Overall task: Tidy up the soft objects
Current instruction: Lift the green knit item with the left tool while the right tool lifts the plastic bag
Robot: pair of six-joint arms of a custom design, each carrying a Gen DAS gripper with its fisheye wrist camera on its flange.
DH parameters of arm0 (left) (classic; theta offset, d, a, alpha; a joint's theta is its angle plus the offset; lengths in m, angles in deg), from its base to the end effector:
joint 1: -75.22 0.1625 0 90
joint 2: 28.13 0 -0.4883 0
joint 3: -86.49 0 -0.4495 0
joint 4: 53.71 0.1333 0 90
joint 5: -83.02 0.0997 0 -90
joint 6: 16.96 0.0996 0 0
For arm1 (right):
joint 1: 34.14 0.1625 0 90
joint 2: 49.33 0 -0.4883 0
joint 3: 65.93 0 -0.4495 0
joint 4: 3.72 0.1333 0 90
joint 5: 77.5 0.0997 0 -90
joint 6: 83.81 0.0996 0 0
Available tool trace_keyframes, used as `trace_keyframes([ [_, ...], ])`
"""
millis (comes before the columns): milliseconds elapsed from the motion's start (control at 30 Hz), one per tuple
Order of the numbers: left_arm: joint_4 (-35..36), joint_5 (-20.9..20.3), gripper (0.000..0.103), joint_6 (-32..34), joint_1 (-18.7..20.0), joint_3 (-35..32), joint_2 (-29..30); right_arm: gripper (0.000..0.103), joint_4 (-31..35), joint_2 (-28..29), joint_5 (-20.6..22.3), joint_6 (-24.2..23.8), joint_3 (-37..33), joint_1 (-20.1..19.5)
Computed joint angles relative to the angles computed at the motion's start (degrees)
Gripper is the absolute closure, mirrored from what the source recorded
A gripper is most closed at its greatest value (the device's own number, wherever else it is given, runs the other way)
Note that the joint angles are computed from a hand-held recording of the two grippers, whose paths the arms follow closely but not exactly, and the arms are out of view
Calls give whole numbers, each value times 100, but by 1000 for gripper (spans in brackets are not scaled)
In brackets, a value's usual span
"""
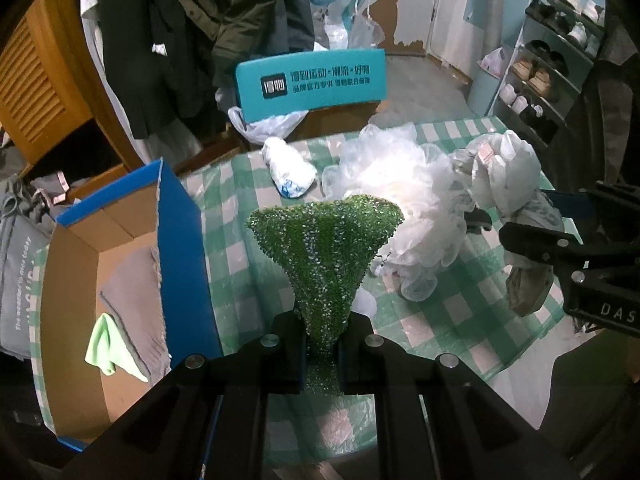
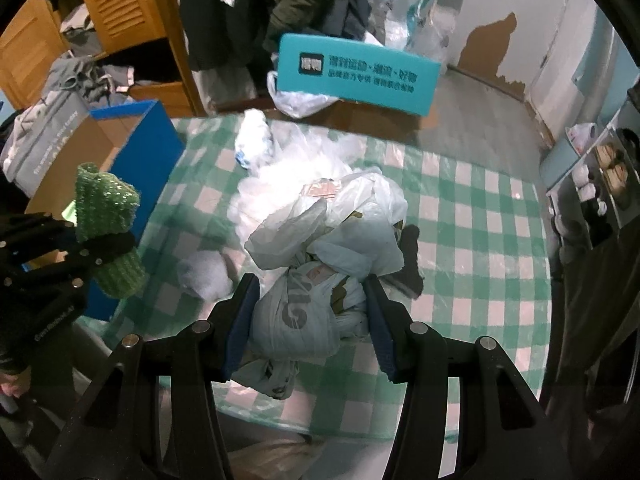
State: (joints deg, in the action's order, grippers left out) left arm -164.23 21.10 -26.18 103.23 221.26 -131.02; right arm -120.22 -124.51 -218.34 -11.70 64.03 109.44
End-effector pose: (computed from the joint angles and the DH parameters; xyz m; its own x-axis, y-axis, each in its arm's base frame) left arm -0.2272 -0.3249 0.2953 -0.4669 0.7381 -0.4871 0.8011 0.5863 0.1205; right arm 0.3891 -0.2174 0.1647 -0.6987 0.2745 0.6606 -0.1422 0.8517 -0.5043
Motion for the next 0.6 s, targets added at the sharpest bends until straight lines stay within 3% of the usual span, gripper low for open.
trace_keyframes([
  [600, 54, 475, 92, 61, 150, -223, -254, 51, -469, 437, -148, -673, -423, 3],
])
